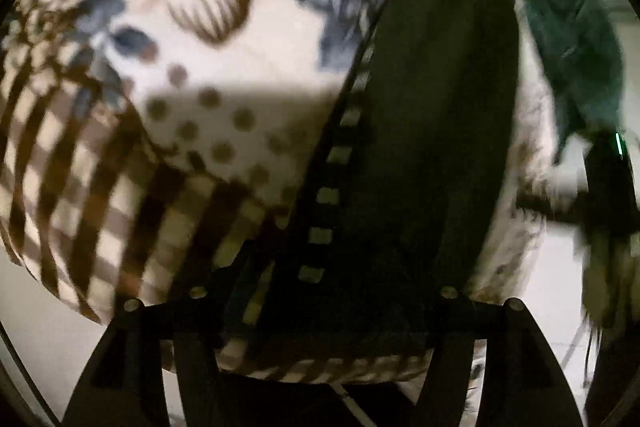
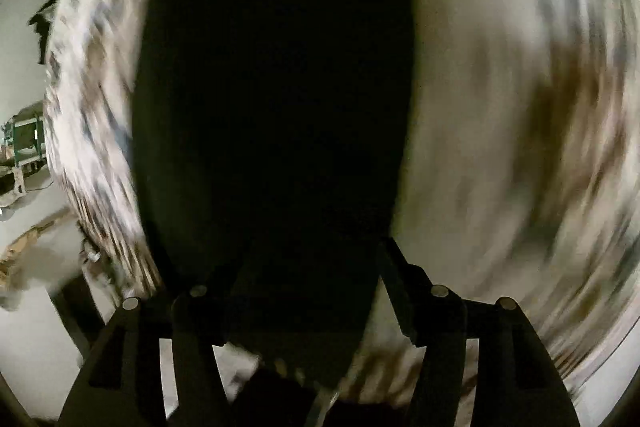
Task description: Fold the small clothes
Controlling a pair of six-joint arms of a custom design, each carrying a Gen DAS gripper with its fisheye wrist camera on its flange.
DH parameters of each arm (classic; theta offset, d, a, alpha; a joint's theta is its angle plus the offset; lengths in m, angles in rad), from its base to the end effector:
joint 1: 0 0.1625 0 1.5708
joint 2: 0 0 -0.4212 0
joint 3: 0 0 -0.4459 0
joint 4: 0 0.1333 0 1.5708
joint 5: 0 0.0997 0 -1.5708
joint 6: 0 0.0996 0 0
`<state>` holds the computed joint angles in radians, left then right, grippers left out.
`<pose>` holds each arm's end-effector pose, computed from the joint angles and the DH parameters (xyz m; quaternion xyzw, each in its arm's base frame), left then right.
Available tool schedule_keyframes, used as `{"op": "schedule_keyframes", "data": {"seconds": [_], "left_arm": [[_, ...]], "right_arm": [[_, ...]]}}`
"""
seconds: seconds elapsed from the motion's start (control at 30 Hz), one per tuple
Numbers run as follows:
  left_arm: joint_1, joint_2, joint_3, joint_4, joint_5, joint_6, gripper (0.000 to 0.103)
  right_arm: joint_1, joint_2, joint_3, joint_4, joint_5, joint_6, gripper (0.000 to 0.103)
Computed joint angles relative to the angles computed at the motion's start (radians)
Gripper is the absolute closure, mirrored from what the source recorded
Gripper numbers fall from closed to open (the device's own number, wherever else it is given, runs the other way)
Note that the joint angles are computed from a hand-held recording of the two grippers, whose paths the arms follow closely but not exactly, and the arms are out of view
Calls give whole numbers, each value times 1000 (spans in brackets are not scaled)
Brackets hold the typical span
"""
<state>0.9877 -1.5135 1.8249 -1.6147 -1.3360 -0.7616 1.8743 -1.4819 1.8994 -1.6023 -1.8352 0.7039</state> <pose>-0.1552 -0.5195 0.3266 -0.0722 0.9817 0.0313 0.1733 0.2521 -0.4462 0.2746 -0.1687 -0.9585 -0.1041 0.2051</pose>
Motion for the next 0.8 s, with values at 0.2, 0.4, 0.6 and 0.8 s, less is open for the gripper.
{"op": "schedule_keyframes", "data": {"seconds": [0.2, 0.4, 0.6, 0.8], "left_arm": [[-40, -5, 16, 50, 70, -7, 72], [-31, -18, -3, 74, 33, -68, 98], [-62, -50, 25, 139, 44, -85, 98], [-34, 37, -75, 204, 24, -15, 85]], "right_arm": [[-44, -297, 377, -149, 214, 121, 40], [8, -344, 452, -241, 186, 106, 92], [66, -371, 406, -109, 170, 133, 97], [-8, -459, 412, -29, 190, 75, 90]]}}
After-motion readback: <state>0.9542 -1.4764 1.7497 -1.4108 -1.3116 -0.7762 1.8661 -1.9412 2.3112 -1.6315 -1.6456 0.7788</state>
